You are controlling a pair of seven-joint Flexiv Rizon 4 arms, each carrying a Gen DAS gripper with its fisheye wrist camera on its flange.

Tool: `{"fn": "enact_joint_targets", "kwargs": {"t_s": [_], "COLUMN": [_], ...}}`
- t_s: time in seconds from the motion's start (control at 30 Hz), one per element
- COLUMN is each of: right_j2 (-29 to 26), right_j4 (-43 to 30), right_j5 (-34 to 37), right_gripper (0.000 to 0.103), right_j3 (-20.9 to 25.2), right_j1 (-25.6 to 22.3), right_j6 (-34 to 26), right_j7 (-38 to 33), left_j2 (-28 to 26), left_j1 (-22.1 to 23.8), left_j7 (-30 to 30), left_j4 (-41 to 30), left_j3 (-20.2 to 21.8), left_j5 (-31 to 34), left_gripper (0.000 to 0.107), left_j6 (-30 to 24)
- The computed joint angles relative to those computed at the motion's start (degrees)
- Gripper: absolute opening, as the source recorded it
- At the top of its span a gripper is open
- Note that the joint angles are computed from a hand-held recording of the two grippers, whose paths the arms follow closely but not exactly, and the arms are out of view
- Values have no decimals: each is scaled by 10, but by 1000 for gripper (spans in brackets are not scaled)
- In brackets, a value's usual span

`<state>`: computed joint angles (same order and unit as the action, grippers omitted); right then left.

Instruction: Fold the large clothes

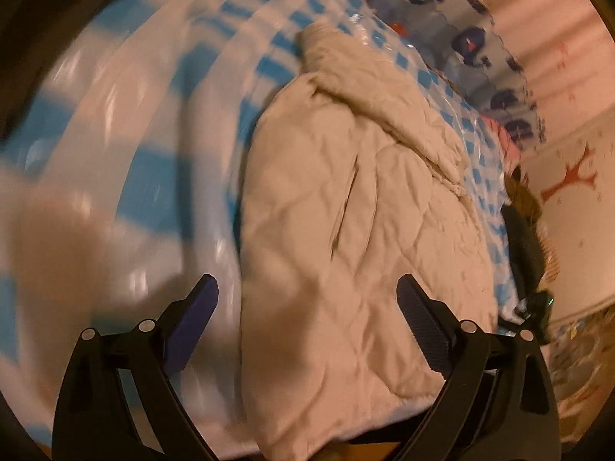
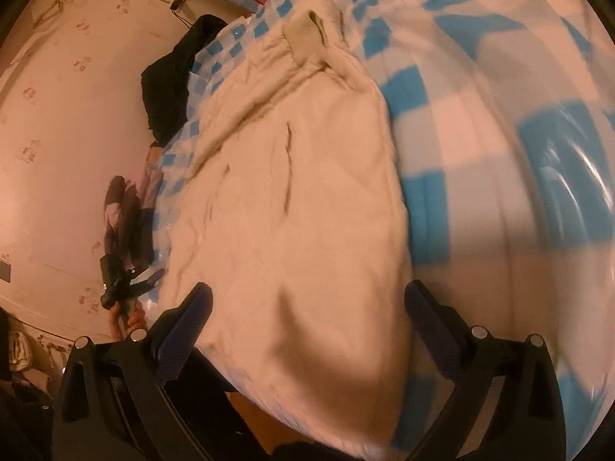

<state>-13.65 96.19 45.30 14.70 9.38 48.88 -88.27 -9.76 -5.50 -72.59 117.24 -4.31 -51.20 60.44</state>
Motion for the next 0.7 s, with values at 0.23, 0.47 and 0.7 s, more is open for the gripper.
{"fn": "enact_joint_targets", "kwargs": {"t_s": [0.23,0.47,0.7], "right_j2": [19,26,16], "right_j4": [-3,5,-11], "right_j5": [146,113,185], "right_gripper": [96,96,98], "right_j3": [13,-1,-5], "right_j1": [-38,-13,-31], "right_j6": [-73,-83,-125], "right_j7": [-92,-64,-104], "left_j2": [29,47,61], "left_j1": [-23,-29,-47], "left_j7": [57,35,120], "left_j4": [55,62,73], "left_j3": [-10,12,6], "left_j5": [-135,-94,-214], "left_gripper": [90,91,91], "left_j6": [-3,-64,-87]}}
